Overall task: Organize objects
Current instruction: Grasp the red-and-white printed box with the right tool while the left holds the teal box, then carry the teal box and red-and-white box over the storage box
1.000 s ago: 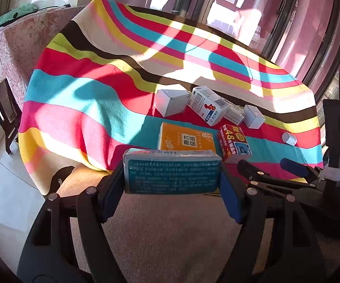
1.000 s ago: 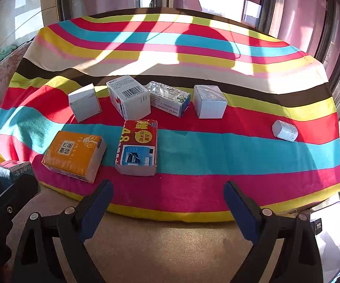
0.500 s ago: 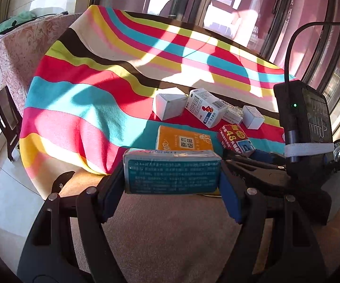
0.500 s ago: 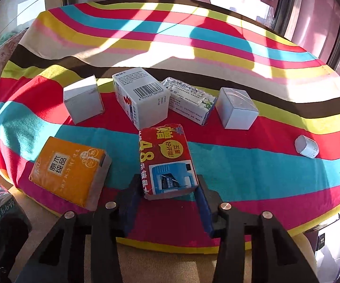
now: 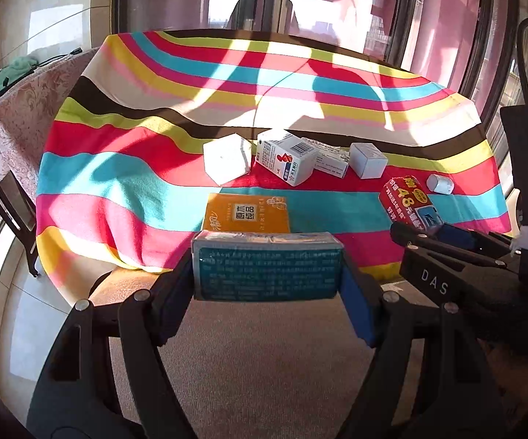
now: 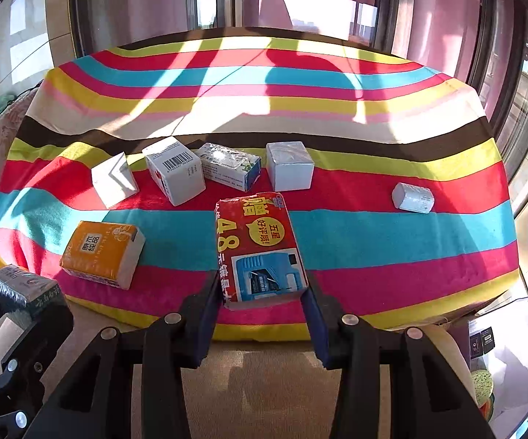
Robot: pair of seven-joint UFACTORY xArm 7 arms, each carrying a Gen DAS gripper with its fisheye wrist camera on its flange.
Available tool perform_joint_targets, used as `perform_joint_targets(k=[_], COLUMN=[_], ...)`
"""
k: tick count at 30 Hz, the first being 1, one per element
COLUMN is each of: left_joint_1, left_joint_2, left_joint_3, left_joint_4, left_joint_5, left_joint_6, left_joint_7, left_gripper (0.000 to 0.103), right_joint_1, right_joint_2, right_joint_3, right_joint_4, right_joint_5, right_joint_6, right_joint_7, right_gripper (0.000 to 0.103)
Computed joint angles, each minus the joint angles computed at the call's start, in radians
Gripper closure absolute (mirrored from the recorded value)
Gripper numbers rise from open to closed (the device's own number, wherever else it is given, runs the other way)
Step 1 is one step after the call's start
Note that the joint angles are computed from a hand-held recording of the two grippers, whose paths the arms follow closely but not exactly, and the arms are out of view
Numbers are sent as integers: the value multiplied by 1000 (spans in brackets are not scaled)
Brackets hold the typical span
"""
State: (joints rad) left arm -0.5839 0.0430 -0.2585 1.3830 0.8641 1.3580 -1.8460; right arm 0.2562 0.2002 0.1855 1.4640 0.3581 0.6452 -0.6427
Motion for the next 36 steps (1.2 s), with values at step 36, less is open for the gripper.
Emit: perform_joint_targets(k=[36], left_joint_1=[-197], left_joint_2=[388], left_joint_3=[177], left_joint_4=[513], left_joint_5=[-24], left_joint_6=[-121], left_joint_7=[360], left_gripper=[27], right_joint_1=[-187], right_joint_2=[-48], right_joint_3=[-112], right_joint_4=[-22], right_joint_5=[-30], right_joint_6=[19], right_joint_7=[55], right_gripper=[58])
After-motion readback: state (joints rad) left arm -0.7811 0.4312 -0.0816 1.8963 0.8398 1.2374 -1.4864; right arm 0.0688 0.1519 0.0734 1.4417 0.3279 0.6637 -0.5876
